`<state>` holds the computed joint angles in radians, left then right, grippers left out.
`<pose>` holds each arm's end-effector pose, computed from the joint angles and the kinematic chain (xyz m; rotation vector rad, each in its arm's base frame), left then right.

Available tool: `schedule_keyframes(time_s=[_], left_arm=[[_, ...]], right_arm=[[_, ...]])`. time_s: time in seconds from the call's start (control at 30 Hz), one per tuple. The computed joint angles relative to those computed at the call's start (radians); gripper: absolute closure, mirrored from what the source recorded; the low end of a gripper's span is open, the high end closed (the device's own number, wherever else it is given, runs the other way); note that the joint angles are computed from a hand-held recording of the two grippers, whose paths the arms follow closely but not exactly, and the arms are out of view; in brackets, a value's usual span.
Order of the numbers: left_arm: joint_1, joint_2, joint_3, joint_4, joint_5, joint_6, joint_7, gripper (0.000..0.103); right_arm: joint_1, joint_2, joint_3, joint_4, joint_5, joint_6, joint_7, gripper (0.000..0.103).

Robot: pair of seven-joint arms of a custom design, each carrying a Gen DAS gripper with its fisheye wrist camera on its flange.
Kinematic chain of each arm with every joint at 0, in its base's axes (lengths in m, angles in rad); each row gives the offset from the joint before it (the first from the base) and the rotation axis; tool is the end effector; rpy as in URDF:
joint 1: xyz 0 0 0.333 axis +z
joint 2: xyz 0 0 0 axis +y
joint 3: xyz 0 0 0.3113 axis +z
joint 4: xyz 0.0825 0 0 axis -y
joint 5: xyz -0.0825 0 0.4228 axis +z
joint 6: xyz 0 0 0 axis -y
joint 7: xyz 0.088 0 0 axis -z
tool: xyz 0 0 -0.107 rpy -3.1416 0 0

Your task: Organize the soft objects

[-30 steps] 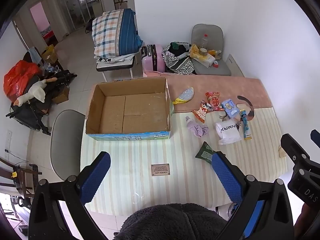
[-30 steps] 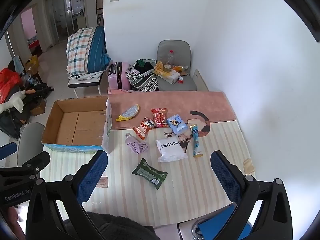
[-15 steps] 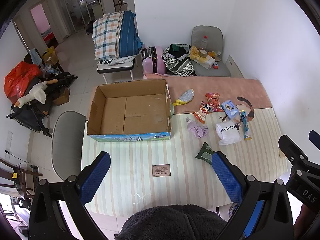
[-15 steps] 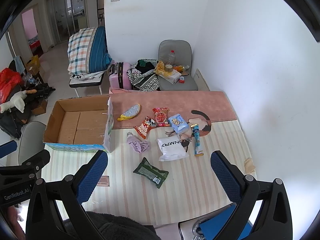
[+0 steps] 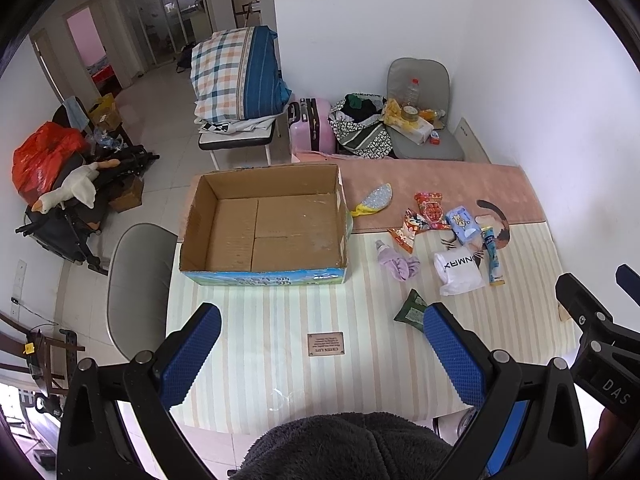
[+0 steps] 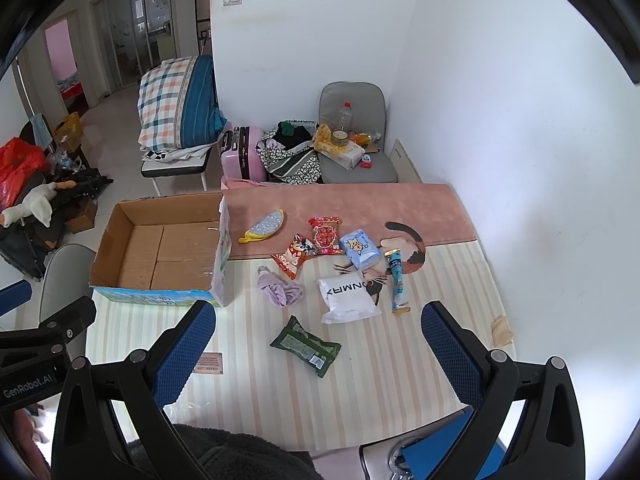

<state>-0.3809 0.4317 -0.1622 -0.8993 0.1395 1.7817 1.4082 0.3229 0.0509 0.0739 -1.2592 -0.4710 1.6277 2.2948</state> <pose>0.6406 -0.3308 0.7065 -1.6248 2.3173 -0.5467 0.5715 0.1876 0.7648 -1.5975 2.3516 -0.7658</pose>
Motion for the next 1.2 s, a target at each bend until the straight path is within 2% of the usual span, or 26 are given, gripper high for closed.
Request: schedule_keyframes(time_s=[0.33,0.63,1.2], left_arm=[[0.002,-0.005,0.000,-0.007,0.002,0.004,0.001,0.000],[0.011,-0.047,-0.003,-0.071,0.003,0.041,-0.006,0.000],[0.011,-0.057,-0.008,-0.076,0.008,0.049,-0.012,0.000]], right_arm=[[-0.002,-0.003,-0.001,-0.001,0.003,0.013,-0.006,0.000],[-0.006,-0.007,-0.001,-0.001,0.007,0.022,-0.008,0.000],[-0.005,-0.019,0.003,0.001,-0.005,0.021,-0.013,0.000]])
